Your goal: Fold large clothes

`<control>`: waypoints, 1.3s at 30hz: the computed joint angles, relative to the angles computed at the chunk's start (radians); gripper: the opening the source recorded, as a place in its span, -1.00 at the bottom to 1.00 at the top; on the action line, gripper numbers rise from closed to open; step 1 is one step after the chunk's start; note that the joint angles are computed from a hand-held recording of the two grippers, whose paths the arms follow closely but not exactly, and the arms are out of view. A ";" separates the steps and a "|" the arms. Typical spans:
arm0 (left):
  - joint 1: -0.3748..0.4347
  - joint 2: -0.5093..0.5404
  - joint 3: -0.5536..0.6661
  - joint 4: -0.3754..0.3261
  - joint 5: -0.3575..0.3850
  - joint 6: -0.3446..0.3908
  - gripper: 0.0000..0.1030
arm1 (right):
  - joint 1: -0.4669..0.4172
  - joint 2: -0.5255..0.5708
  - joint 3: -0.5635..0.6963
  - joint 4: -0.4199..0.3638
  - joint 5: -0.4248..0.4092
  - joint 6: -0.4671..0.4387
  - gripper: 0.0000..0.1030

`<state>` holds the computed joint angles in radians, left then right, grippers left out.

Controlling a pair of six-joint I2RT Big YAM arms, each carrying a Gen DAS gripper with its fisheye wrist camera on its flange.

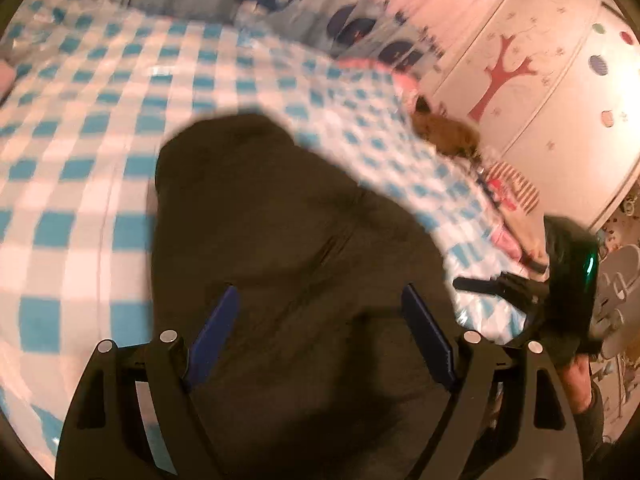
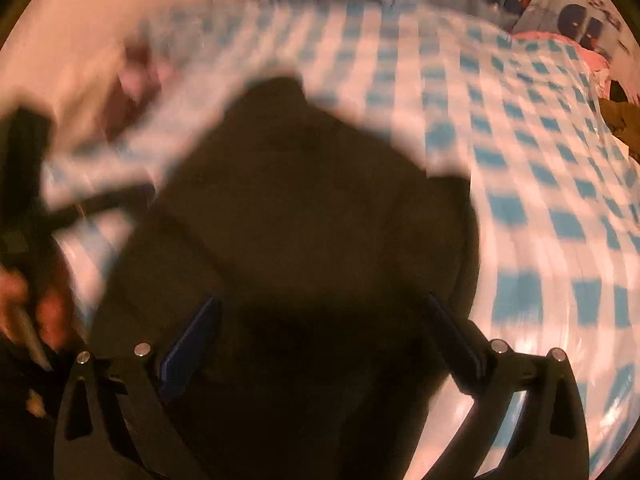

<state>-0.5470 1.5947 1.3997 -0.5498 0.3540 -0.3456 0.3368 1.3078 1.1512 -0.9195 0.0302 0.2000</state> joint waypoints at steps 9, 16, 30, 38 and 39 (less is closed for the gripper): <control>-0.040 0.040 -0.006 -0.045 -0.116 0.099 0.55 | -0.046 0.032 -0.113 0.112 -0.099 0.051 0.88; -0.050 -0.125 -0.136 0.024 -0.022 0.107 0.55 | -0.010 -0.177 -0.145 0.030 -0.033 0.074 0.87; -0.090 -0.157 -0.139 0.041 -0.214 0.224 0.56 | -0.050 -0.189 -0.085 0.089 -0.055 0.048 0.87; -0.062 -0.009 0.009 0.040 -0.292 0.176 0.73 | -0.102 0.182 0.186 0.121 0.043 0.045 0.87; -0.059 0.026 0.036 0.011 -0.279 0.172 0.73 | -0.114 0.225 0.189 0.118 0.012 0.056 0.88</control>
